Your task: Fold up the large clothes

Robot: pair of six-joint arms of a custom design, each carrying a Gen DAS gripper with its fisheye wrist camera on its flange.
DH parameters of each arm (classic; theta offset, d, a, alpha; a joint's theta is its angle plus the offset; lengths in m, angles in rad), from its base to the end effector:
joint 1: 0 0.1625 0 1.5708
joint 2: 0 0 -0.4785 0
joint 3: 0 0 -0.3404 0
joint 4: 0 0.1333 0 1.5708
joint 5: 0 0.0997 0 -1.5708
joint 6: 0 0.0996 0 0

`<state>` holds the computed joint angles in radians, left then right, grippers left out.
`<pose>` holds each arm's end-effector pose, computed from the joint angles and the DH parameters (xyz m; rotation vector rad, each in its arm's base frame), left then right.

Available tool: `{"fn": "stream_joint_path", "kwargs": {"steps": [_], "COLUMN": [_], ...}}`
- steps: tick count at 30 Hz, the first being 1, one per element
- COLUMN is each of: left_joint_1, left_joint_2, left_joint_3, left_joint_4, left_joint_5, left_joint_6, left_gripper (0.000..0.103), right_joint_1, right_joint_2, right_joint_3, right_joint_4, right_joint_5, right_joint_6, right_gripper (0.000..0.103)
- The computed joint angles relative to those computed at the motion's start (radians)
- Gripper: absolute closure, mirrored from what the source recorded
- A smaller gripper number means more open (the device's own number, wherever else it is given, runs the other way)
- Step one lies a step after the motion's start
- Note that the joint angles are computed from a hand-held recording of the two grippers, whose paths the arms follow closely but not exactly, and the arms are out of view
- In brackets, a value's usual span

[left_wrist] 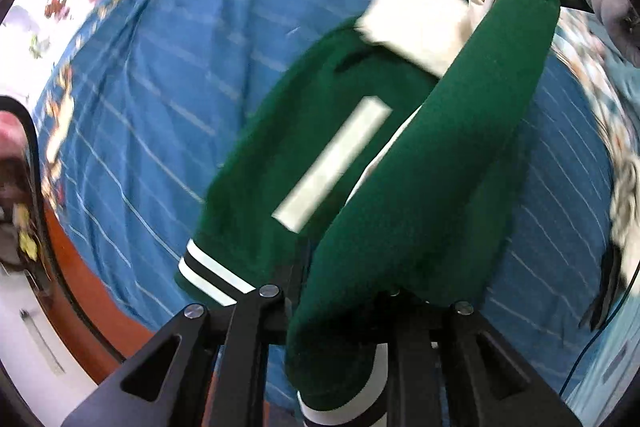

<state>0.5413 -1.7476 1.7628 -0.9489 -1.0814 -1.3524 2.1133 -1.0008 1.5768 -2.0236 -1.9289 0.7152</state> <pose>-0.1506 -0.3007 0.4984 -0.1881 2.3673 -0.2595 0.4101 -0.4897 0.2751 -0.2086 -2.7686 0.1571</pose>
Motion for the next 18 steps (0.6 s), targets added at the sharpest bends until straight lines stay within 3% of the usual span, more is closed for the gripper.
{"fn": "stream_joint_path", "kwargs": {"steps": [3, 4, 6, 7, 8, 10, 12, 13, 15, 18], "left_joint_1": [0.134, 0.173, 0.218, 0.227, 0.229, 0.218, 0.198, 0.187, 0.174, 0.213], "left_joint_2": [-0.062, -0.078, -0.11, -0.122, -0.125, -0.14, -0.157, -0.162, -0.172, -0.197], "left_joint_3": [0.049, 0.057, 0.057, 0.043, 0.03, -0.015, -0.061, -0.078, -0.096, -0.054], "left_joint_4": [-0.096, -0.115, -0.132, -0.099, -0.07, 0.015, 0.081, 0.109, 0.125, 0.003], "left_joint_5": [-0.01, -0.014, -0.019, -0.012, -0.007, 0.008, 0.01, 0.012, 0.008, -0.032], "left_joint_6": [0.066, 0.079, 0.081, 0.056, 0.045, -0.014, -0.076, -0.103, -0.134, -0.08], "left_gripper": [0.078, 0.073, 0.065, 0.06, 0.052, 0.045, 0.038, 0.027, 0.023, 0.023], "right_joint_1": [-0.006, -0.012, -0.014, -0.013, -0.018, -0.029, -0.055, -0.054, -0.047, -0.034], "right_joint_2": [0.164, 0.193, 0.241, 0.252, 0.237, 0.222, 0.166, 0.133, 0.053, -0.1], "right_joint_3": [-0.054, -0.063, -0.084, -0.095, -0.074, -0.049, 0.014, 0.036, 0.082, 0.17], "right_joint_4": [0.032, 0.051, 0.076, 0.096, 0.074, 0.011, -0.086, -0.117, -0.137, -0.098], "right_joint_5": [-0.036, -0.044, -0.063, -0.067, -0.049, 0.013, 0.156, 0.193, 0.203, 0.151], "right_joint_6": [0.039, 0.034, 0.052, 0.053, 0.033, -0.003, -0.061, -0.065, -0.07, -0.011], "right_gripper": [0.081, 0.073, 0.066, 0.056, 0.043, 0.041, 0.041, 0.04, 0.04, 0.036]}}
